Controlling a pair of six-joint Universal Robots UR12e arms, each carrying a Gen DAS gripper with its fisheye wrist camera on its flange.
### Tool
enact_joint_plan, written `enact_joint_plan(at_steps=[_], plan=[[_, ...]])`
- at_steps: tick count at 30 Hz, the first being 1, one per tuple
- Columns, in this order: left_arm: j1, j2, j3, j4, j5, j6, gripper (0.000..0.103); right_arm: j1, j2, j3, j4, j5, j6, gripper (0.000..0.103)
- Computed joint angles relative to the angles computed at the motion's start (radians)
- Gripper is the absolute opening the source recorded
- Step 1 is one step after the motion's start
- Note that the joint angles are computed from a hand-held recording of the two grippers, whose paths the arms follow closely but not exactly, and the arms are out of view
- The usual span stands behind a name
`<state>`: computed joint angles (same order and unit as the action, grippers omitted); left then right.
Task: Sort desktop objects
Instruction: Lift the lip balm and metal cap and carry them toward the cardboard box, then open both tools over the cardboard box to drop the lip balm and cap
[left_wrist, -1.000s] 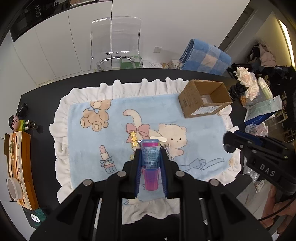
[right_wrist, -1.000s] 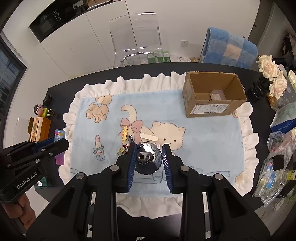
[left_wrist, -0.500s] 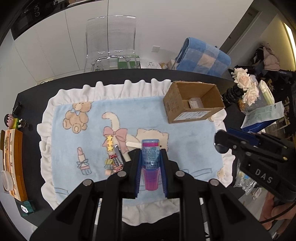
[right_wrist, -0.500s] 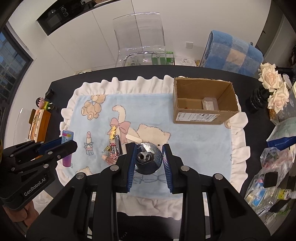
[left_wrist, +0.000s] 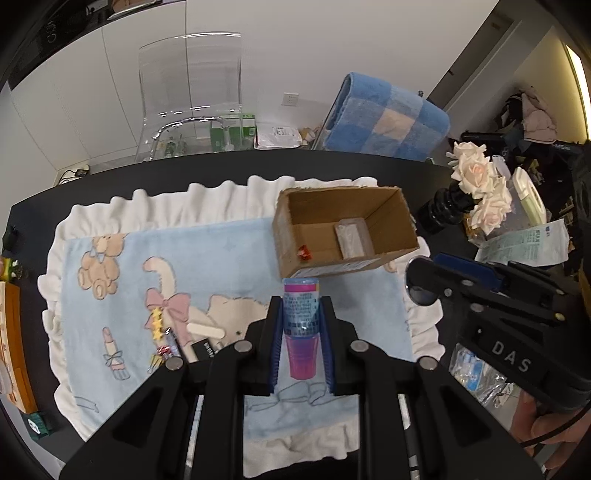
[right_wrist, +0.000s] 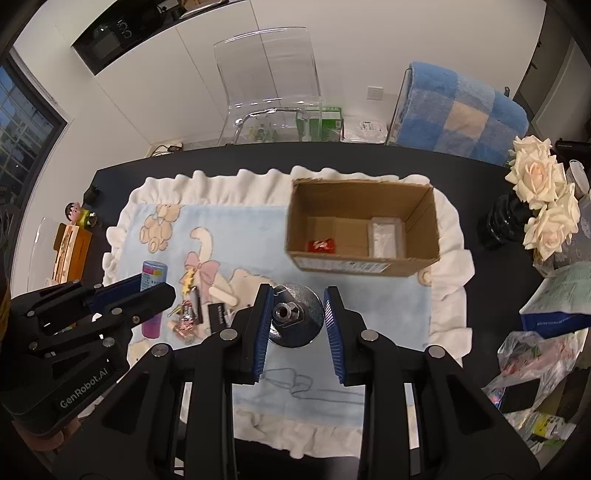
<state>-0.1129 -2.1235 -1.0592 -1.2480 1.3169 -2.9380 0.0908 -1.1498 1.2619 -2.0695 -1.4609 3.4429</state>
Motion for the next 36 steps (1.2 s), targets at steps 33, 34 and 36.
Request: enact_joint_plan(at_steps=[33,34,36], plan=[[-0.085,-0.248,0.307,-0.121,0.043,-0.045,0.033,-0.148,0.131,-0.065,0.014,0.147,-0.097,0.034],[-0.086,-0.244,0.3,-0.112,0.055,-0.05,0.039,-0.149,0.129,-0.061,0.011,0.146,-0.089,0.049],[-0.084,-0.234,0.283,-0.086,0.072,-0.066,0.066,-0.15,0.121,-0.052,-0.008,0.132,-0.07,0.066]])
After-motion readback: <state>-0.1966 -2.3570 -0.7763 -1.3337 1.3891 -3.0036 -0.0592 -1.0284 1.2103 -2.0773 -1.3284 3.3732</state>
